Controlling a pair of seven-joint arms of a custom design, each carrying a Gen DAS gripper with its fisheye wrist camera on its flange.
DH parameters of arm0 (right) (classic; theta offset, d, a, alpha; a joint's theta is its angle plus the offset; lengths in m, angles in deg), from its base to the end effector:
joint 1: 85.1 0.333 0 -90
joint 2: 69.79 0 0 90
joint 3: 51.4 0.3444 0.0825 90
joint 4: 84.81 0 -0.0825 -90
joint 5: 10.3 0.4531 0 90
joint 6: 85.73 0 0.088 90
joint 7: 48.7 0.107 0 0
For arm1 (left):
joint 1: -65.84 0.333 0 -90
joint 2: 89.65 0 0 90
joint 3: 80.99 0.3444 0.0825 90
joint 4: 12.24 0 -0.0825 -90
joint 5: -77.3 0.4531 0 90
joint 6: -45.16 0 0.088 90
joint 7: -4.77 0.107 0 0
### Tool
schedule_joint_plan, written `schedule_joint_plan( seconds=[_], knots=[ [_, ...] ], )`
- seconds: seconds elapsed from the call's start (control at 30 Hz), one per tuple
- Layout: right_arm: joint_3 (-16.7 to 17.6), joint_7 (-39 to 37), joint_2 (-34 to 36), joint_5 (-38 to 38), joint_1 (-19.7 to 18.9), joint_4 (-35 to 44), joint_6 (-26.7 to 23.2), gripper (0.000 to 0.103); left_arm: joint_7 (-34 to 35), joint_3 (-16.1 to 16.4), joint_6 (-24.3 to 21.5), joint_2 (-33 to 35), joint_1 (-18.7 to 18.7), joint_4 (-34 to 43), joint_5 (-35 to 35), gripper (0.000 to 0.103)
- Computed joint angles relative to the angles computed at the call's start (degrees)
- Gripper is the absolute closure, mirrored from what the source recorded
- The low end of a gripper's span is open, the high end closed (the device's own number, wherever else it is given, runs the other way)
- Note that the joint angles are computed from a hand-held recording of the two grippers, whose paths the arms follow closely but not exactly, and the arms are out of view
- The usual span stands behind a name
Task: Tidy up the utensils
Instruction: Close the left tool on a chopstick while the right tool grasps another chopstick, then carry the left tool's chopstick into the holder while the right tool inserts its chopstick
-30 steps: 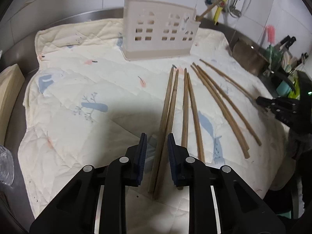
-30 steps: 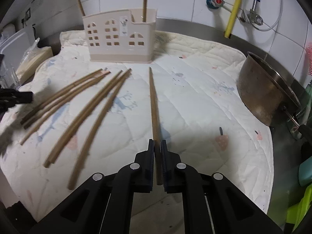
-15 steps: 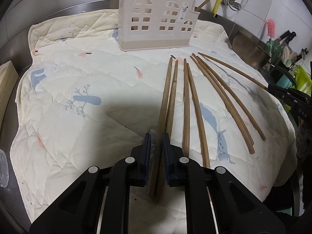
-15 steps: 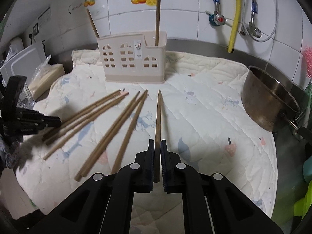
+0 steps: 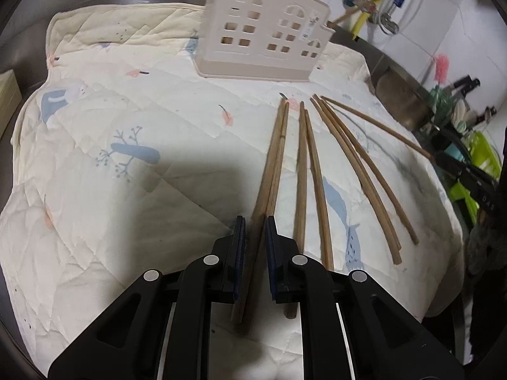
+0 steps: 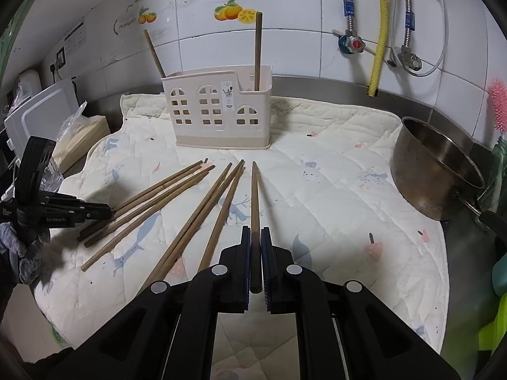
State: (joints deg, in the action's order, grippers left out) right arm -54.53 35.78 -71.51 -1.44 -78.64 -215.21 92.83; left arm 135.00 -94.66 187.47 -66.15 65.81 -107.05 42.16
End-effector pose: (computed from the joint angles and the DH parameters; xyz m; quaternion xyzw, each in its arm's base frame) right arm 0.6150 0.0224 0.4585 -0.6414 0.6408 -0.2785 0.3167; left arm 0.7574 -0.1586 0.4185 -0.4859 0.8068 -0.3355 0.0233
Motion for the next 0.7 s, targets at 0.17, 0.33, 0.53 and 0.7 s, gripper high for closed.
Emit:
schedule_joint_plan(
  seconds=[0.17,0.33,0.53,0.7],
  knots=[
    [-0.2,-1.5,-0.1,2.0,0.4,-0.2,0.2,0.096,-0.8,0.4,-0.1,0.6,-0.2,0.7,1.2,0.091],
    [-0.2,-1.3,-0.2,1.8,0.3,-0.1,0.0,0.096,-1.1,0.7,1.5,-0.3,-1.3,-0.8,3.8,0.092],
    [0.1,0.6,0.2,0.0,-0.1,0.1,-0.2,0.096,-1.7,0.3,3.4,-0.4,-0.9,-1.6,3.0,0.092],
    [0.3,1.9,0.4,-1.0,-0.4,0.3,0.6,0.096,-3.6,0.9,4.8,-1.0,-1.9,-2.2,5.1,0.094]
  ],
)
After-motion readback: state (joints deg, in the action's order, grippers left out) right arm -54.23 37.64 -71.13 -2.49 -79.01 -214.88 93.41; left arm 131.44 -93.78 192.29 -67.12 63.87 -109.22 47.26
